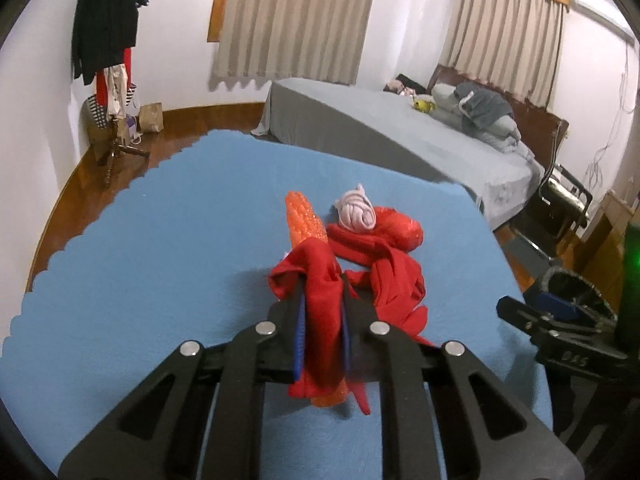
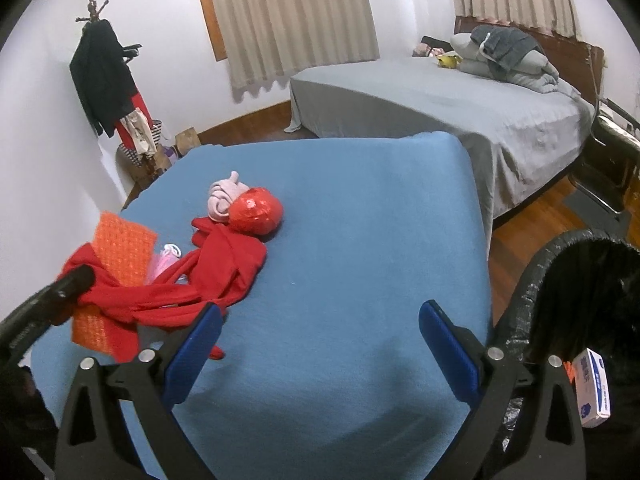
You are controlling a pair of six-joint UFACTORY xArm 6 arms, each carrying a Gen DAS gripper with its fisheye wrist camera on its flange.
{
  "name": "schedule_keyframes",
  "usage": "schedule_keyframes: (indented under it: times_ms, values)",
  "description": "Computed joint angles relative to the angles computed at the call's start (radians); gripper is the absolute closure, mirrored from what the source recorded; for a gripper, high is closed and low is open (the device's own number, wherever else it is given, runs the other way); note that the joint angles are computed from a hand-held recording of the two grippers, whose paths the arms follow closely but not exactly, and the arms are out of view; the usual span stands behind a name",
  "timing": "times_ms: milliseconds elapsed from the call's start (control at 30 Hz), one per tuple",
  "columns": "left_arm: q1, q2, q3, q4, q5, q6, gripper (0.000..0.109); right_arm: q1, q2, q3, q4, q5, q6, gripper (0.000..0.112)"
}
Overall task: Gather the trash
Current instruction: 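Grasp the red cloth with the left tool, then grasp the second red cloth with the right tool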
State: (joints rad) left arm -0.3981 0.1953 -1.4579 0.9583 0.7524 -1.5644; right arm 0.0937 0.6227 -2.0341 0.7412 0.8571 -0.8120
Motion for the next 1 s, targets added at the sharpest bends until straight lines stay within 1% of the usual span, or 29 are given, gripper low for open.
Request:
schedule_keyframes:
  times_ms: [200, 333, 433, 567, 600, 700, 733, 800, 833, 867, 900, 1000]
  values:
    - [0.002, -0.040, 0.032, 0.040, 0.026, -0.028, 0.096, 0.019, -0.001, 0.002, -0.007, -0.001, 0.000, 0.015]
    - [0.016, -0.038, 0.041, 0.014, 0.025, -0.006, 0.095, 0.034, 0.016, -0.021, -0.018, 0.006, 0.010, 0.015]
    - [0.029, -0.024, 0.047, -0.022, 0.001, 0.012, 0.095, 0.044, 0.024, -0.032, -0.023, 0.009, 0.016, 0.015]
    - [0.026, -0.027, 0.064, -0.024, 0.015, -0.008, 0.087, 0.053, 0.022, -0.026, -0.026, 0.006, 0.011, 0.015]
    - [0.024, -0.026, 0.061, -0.021, 0.026, -0.009, 0.083, 0.054, 0.022, -0.025, -0.028, 0.006, 0.009, 0.015]
    - [0.018, -0.039, 0.074, -0.001, 0.041, -0.024, 0.074, 0.051, 0.027, -0.031, -0.032, 0.008, 0.010, 0.015]
    - [0.017, -0.043, 0.076, 0.005, 0.045, -0.030, 0.074, 0.051, 0.031, -0.036, -0.033, 0.010, 0.010, 0.015]
    - [0.017, -0.049, 0.083, 0.019, 0.045, -0.042, 0.075, 0.054, 0.040, -0.047, -0.039, 0.009, 0.017, 0.015]
    - [0.018, -0.050, 0.084, 0.027, 0.044, -0.044, 0.078, 0.056, 0.048, -0.057, -0.042, 0.014, 0.024, 0.015]
    - [0.018, -0.049, 0.083, 0.030, 0.041, -0.042, 0.090, 0.057, 0.058, -0.072, -0.041, 0.023, 0.033, 0.015]
    - [0.024, -0.043, 0.080, 0.018, 0.025, -0.023, 0.096, 0.060, 0.068, -0.087, -0.038, 0.029, 0.038, 0.016]
    - [0.027, -0.032, 0.072, 0.019, 0.016, -0.006, 0.100, 0.074, 0.098, -0.131, -0.037, 0.036, 0.037, 0.017]
